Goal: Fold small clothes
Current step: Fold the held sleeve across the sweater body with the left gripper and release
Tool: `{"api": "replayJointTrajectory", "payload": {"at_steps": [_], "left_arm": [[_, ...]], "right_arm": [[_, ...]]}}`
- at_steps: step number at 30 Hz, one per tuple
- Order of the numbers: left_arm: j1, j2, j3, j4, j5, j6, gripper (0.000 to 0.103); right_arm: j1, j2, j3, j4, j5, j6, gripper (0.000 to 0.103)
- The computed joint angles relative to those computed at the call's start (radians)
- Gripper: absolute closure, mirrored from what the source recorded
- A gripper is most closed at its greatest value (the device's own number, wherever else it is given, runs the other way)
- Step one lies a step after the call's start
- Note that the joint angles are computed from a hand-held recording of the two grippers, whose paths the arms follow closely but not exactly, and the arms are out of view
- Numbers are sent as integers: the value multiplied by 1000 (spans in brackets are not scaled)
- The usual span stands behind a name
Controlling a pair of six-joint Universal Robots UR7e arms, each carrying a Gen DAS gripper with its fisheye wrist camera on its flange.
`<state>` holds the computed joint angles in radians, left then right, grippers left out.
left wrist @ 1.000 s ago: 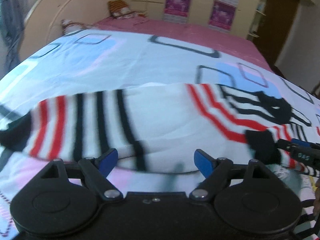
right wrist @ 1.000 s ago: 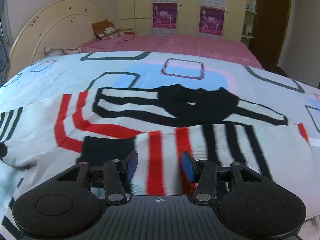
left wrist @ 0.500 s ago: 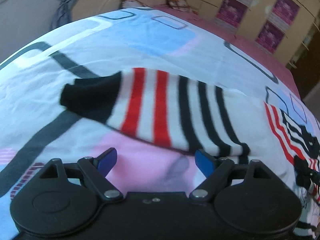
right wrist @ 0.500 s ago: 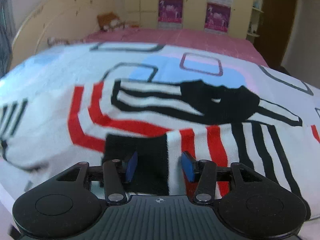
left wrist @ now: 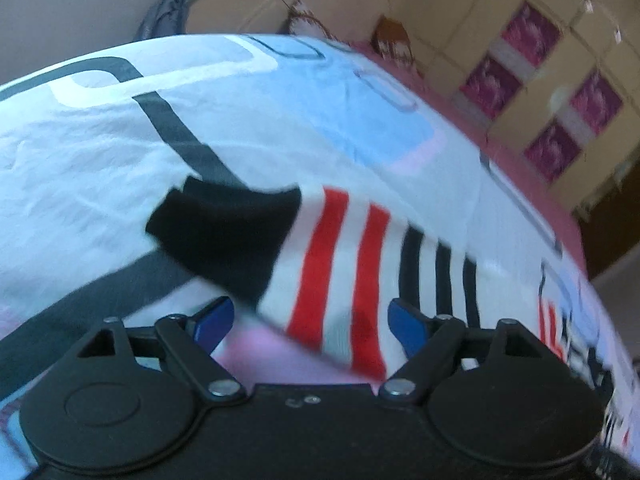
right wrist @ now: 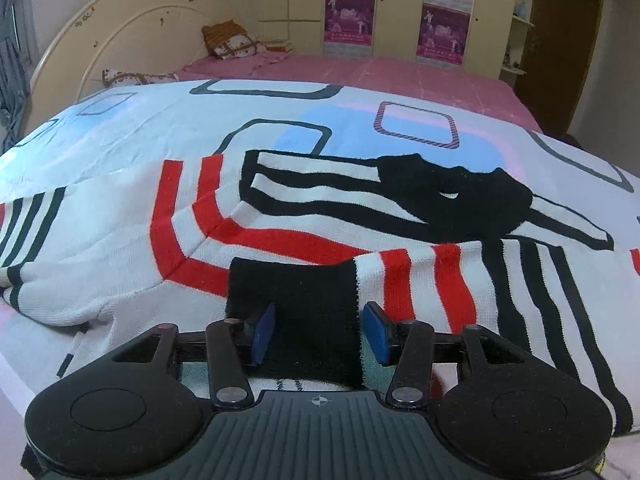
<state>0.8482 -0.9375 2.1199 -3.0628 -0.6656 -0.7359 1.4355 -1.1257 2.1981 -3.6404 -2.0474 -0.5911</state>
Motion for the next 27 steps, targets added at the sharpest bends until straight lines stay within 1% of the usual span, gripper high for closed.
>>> {"api": "replayJointTrajectory", "payload": {"at_steps": [1,2,3,4,5,6,7,8,9,10,12,13,15,17,20,21,24,27], "left_arm": [[6,14,-3,-47,8,16,27],[10,25,-9,-72,17,27,34],[12,35,-13,-92,32,35,46],[13,43,-17,-104,43,38,53],[15,48,-18,-116,51,41,68],[19,52,-20,-124,54,44,86],[27,53,-22,-136,43,48,91],[33,51,-21,-152,27,49,94],[34,50,-21,-162,22,47,97],[30,51,-22,-177,17,62,97],[12,58,-22,-230,14,114,97],[1,61,-27,-254,3,145,97],[-25,67,-44,-285,-30,206,97],[-54,81,-70,-305,-70,274,97],[-96,118,-128,-303,-156,369,97],[-110,136,-154,-286,-196,393,97],[-143,199,-228,-235,-301,433,97],[-172,282,-304,-189,-382,472,97]], "right_arm": [[2,-4,2,-3,5,7,54],[1,-9,4,-11,13,12,54],[3,-10,7,-30,16,15,54],[5,-8,9,-50,14,12,54],[7,-3,7,-66,4,4,54],[9,5,2,-67,-19,0,54],[9,10,-8,-41,-45,6,54],[0,14,-10,-25,-45,9,54],[-5,20,-7,-50,-32,-11,54],[-4,19,-8,-46,-35,-18,54],[-3,8,-11,-19,-34,-2,54],[-6,-2,-7,-16,-21,12,54],[-17,-15,12,-52,17,35,54],[-22,-25,20,-58,23,42,54],[-30,-56,37,-50,42,62,54],[-35,-69,45,-50,51,64,54],[-51,-117,76,-61,73,60,54],[-77,-174,112,-72,90,45,54]]}}
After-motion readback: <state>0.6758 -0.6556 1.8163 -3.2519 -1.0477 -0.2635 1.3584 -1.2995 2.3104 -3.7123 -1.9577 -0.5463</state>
